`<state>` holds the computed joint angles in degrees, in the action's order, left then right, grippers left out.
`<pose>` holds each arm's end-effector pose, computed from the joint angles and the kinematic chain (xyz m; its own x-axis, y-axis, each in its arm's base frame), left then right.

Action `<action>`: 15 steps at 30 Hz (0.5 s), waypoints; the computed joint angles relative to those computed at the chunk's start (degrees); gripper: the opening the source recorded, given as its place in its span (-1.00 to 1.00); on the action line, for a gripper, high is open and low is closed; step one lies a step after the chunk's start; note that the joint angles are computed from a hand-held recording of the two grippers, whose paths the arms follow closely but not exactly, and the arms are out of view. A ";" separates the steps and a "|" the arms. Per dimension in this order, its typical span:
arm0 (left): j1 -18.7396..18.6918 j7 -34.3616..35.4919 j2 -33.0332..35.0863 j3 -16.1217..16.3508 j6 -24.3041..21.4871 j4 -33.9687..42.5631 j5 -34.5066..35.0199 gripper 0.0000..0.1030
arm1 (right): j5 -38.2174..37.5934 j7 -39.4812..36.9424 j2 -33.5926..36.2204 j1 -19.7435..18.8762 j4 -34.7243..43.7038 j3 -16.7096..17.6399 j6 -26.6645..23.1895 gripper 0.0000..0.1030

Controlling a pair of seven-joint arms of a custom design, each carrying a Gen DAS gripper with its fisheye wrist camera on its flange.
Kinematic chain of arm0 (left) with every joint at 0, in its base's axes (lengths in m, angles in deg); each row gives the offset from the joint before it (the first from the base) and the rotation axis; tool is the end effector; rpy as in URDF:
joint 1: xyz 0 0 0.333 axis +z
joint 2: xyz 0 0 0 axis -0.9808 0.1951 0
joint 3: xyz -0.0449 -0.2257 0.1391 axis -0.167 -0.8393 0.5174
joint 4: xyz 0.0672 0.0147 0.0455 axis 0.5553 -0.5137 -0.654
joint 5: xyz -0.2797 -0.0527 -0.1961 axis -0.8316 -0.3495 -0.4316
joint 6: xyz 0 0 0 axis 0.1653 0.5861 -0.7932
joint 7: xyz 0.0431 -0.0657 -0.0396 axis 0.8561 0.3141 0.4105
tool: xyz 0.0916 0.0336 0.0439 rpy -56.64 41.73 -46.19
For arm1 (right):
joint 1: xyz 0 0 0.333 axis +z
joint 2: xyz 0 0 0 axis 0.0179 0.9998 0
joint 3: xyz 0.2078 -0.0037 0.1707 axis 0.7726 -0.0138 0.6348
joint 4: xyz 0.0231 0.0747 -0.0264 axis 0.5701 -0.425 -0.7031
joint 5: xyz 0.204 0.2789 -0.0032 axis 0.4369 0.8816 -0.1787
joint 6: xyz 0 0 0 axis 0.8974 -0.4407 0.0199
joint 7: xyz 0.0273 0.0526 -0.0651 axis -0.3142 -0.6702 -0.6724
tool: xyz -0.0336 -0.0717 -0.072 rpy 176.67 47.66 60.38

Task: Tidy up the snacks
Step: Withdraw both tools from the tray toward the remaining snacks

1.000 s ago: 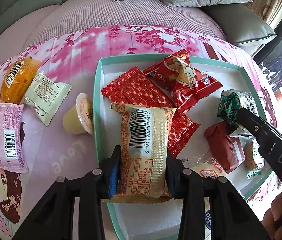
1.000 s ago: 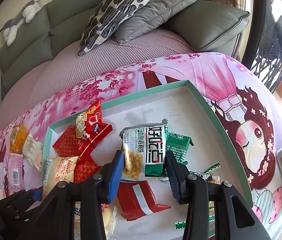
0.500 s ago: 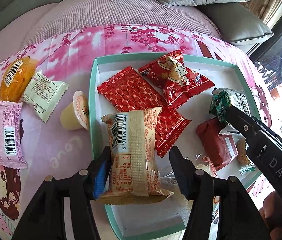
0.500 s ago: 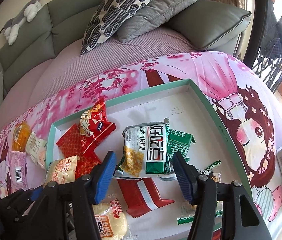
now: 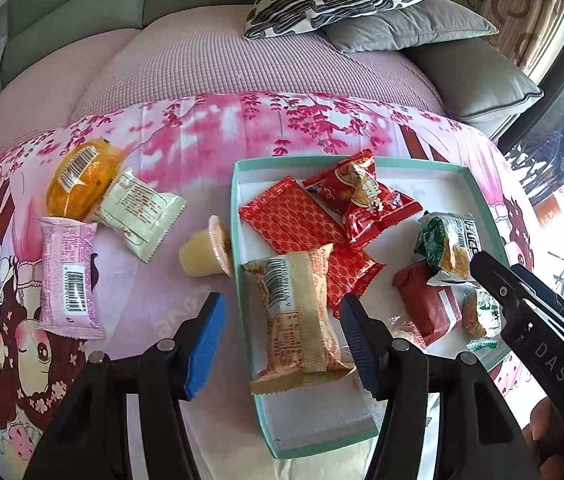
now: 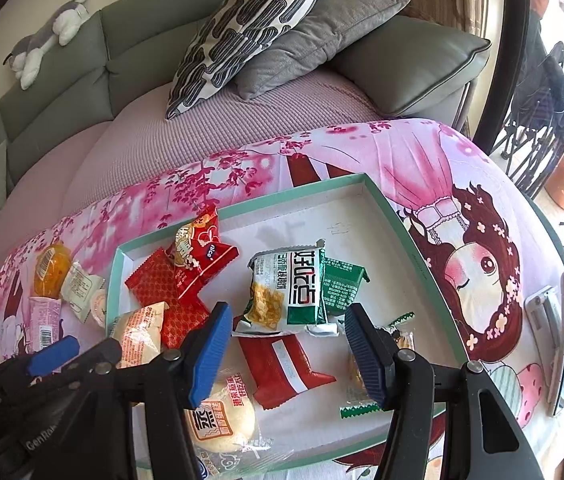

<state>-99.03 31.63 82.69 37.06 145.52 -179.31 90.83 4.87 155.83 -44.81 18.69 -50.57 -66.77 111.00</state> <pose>0.5306 -0.3359 0.3608 -0.0919 -0.9888 0.1176 -0.9118 0.0361 -0.4090 0.4955 0.1835 0.3580 -0.1999 -0.9743 -0.1042 -0.7943 0.2233 -0.5650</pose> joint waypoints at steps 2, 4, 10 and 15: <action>-0.01 -1.50 -0.97 0.73 0.37 -1.14 0.57 0.18 | 1.86 -1.78 -0.35 0.11 -0.30 0.64 -1.29 0.21; 0.11 -3.28 -1.97 1.43 0.77 -2.44 1.35 0.18 | 2.44 -2.47 -0.70 0.32 -0.62 1.04 -2.13 0.21; 1.00 -8.56 -4.45 2.62 1.01 -5.80 4.05 0.18 | 2.71 -2.84 -1.46 0.34 -0.86 1.68 -4.06 0.21; 2.35 -10.87 -6.12 2.51 1.84 -8.26 4.63 0.18 | 2.86 -3.03 -1.47 0.19 -0.57 2.12 -5.36 0.21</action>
<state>-96.68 20.75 76.58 39.57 147.36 -187.57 95.46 7.73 152.80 -46.27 18.88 -51.14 -64.65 105.63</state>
